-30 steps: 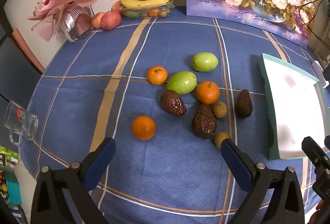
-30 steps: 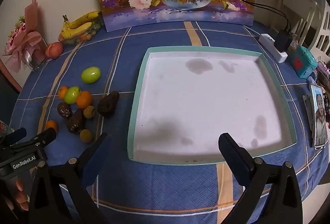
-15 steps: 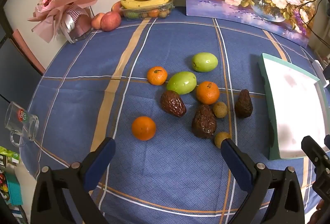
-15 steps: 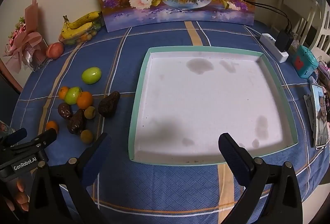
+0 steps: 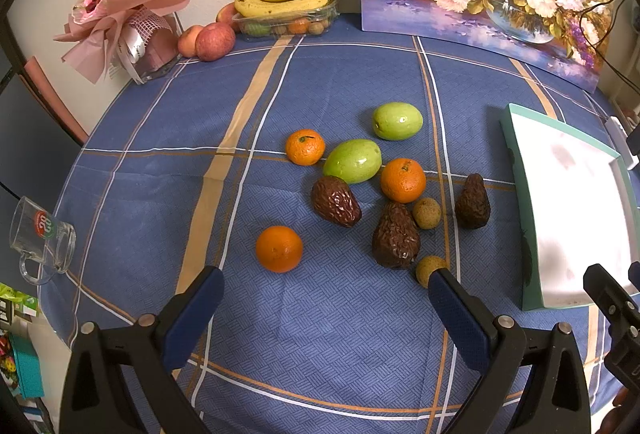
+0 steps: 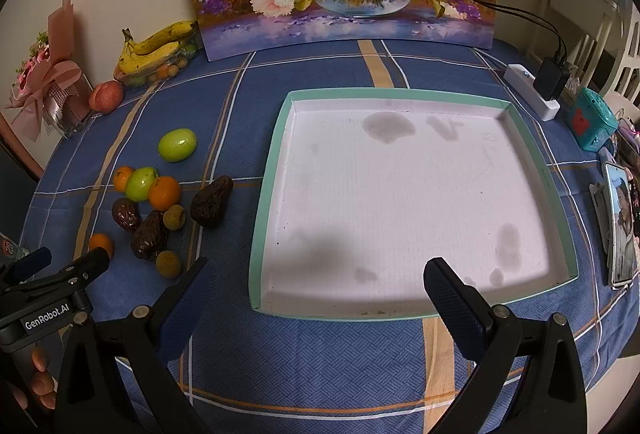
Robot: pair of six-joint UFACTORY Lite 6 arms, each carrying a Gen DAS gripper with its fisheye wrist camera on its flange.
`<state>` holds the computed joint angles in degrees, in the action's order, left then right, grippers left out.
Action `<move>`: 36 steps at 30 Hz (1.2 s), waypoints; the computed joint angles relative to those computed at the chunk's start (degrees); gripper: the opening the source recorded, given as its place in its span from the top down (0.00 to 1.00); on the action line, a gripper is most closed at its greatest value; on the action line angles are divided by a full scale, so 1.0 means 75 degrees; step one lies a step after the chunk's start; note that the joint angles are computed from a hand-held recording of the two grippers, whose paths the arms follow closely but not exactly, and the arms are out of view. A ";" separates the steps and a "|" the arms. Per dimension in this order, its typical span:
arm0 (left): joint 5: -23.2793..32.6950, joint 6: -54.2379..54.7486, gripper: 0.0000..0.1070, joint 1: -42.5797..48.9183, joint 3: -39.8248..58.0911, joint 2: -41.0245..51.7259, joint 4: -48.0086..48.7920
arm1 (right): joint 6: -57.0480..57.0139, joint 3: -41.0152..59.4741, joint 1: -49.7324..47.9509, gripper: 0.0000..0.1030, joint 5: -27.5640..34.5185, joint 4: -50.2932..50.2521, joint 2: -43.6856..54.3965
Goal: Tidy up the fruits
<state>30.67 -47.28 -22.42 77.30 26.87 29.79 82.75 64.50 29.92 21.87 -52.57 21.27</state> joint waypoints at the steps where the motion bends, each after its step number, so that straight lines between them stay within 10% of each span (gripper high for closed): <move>1: 0.0000 0.0000 0.04 0.0000 0.0000 0.0000 0.0000 | 0.0003 -0.0004 -0.0001 0.00 -0.0005 -0.0002 -0.0002; 36: 0.0074 -0.0001 0.04 -0.0008 0.0015 -0.0038 0.0020 | -0.0067 0.0020 -0.0011 0.00 -0.0010 0.0064 0.0007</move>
<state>31.22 -47.29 -22.48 77.41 26.58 29.94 82.25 64.65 29.84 21.79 -52.09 21.32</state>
